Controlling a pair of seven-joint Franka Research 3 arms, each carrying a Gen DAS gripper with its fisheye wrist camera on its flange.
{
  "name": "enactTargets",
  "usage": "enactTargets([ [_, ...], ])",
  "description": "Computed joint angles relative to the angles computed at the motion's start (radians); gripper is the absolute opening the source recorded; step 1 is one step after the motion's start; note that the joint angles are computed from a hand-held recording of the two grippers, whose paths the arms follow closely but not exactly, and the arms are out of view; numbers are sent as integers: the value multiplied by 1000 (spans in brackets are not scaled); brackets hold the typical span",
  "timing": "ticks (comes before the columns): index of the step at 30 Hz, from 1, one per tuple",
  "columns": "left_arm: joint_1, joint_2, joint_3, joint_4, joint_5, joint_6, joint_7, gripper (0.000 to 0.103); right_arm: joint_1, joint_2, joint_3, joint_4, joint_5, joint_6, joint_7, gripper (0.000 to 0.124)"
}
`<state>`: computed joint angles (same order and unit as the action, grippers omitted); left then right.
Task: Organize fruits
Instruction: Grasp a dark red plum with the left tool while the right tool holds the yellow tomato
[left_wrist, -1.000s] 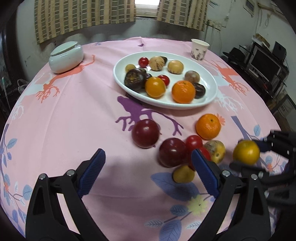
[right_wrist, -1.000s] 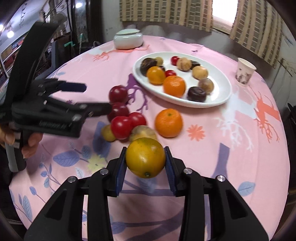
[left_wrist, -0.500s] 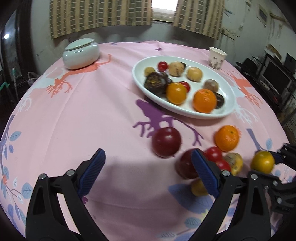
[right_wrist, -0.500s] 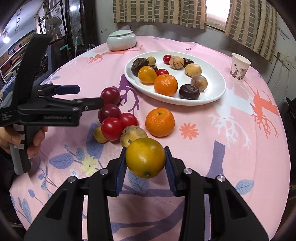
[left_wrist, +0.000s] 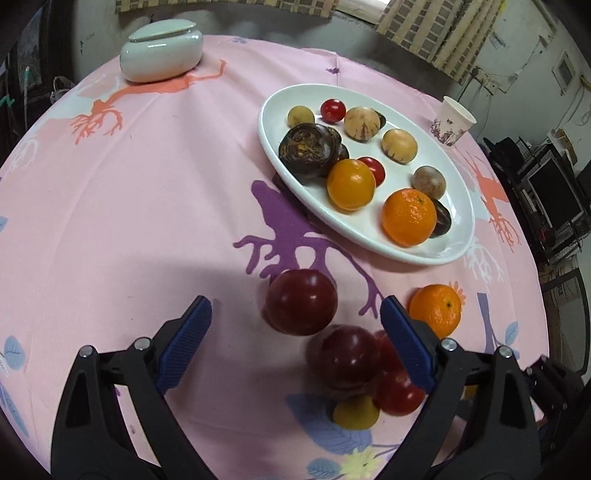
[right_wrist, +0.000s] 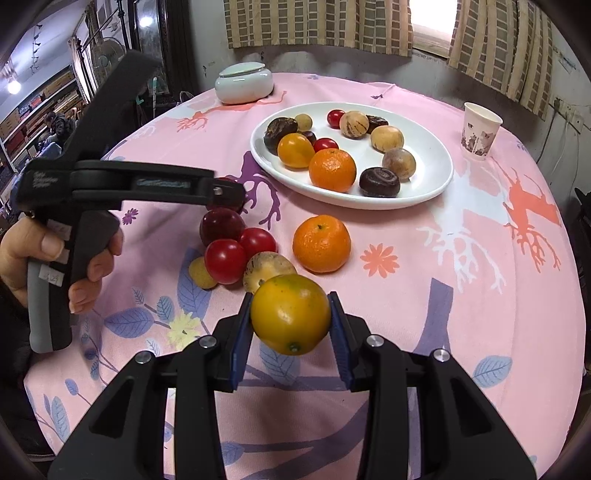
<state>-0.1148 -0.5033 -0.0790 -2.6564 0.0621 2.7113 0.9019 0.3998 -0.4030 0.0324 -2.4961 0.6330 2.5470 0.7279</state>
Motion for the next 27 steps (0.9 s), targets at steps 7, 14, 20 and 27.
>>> enactTargets([
  [7,6,46,-18,35,10,-32,-23,58,1,-2,-4,2,0,-13,-4,39],
  [14,-1,23,-8,12,-16,-8,-59,41,-4,2,2,1,-3,-9,4,39],
  [20,-8,-27,11,-20,-59,-4,-53,41,-4,4,-1,5,1,0,7,39],
  [27,24,-98,-22,-32,25,-14,-81,41,-1,4,-8,7,19,7,4,39],
])
